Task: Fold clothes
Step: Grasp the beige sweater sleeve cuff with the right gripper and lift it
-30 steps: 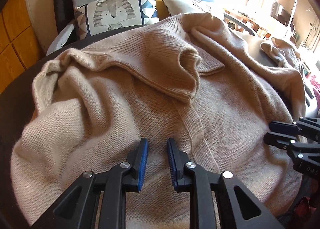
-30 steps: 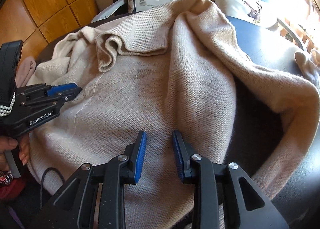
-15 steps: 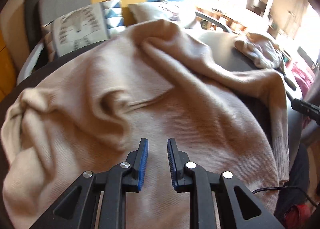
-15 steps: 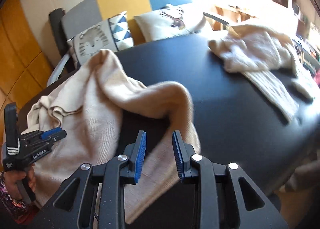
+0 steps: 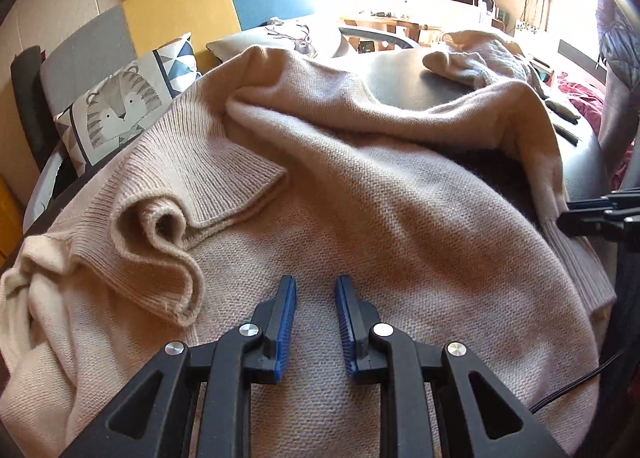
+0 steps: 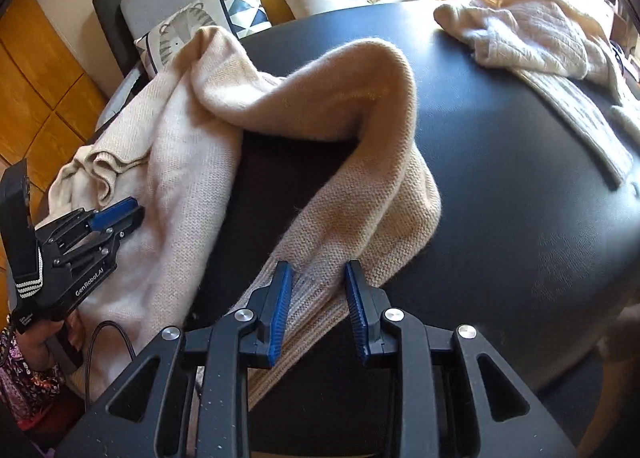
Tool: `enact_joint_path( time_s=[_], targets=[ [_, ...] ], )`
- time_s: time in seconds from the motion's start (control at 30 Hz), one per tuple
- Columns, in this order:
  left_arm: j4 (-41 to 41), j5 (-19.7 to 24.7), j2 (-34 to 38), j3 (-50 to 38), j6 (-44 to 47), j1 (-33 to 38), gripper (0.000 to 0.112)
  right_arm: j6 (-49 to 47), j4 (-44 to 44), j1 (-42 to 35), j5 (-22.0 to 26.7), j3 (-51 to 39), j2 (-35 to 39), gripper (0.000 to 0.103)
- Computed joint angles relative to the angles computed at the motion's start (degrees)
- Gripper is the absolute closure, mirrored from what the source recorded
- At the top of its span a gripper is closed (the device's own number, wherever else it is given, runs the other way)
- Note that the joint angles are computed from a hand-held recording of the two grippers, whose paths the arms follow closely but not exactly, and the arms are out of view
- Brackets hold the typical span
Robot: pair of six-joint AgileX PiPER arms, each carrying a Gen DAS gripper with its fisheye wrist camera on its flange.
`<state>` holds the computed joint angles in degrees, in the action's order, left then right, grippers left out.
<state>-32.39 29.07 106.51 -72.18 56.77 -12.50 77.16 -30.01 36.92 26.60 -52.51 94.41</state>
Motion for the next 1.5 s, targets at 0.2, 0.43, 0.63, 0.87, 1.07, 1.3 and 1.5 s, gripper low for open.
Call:
enact_joint_path(
  time_s=[0.2,0.43,0.63,0.87,1.07,1.3,1.5],
  targets=[
    [0.58,-1.68,-0.07,0.80,-0.32,-0.64,0.092,5.60,-4.04,-1.69,-3.96,3.39,-3.83,0.098],
    [-2.19,-1.15,0.06,0.93,1.91,0.22,0.092,12.66,-14.71,-3.37,2.12,2.60,-8.09,0.098],
    [-2.98,-1.57,-0.02,1.31,3.02,0.38,0.092,5.30,-13.97,-8.96,6.27,-0.64,-7.51,0.098],
    [-3.95,-1.29,-0.02,1.35,3.98,0.78,0.092,-4.84,-13.61,-18.49,6.76,-7.76,-0.15,0.098],
    [-5.04,-0.21,0.23,0.88,4.75,1.37,0.092,-9.29,-9.73,-24.76,13.11,-16.10,8.84,0.087],
    [-7.01,1.70,0.90,-0.02,6.00,2.35,0.092,-4.34,-18.22,-14.11,3.41,-8.30,2.24,0.037],
    [-6.85,0.88,0.62,0.56,5.96,1.98,0.092,-17.50,-14.75,-13.04,8.23,-16.71,12.68,0.037]
  ],
)
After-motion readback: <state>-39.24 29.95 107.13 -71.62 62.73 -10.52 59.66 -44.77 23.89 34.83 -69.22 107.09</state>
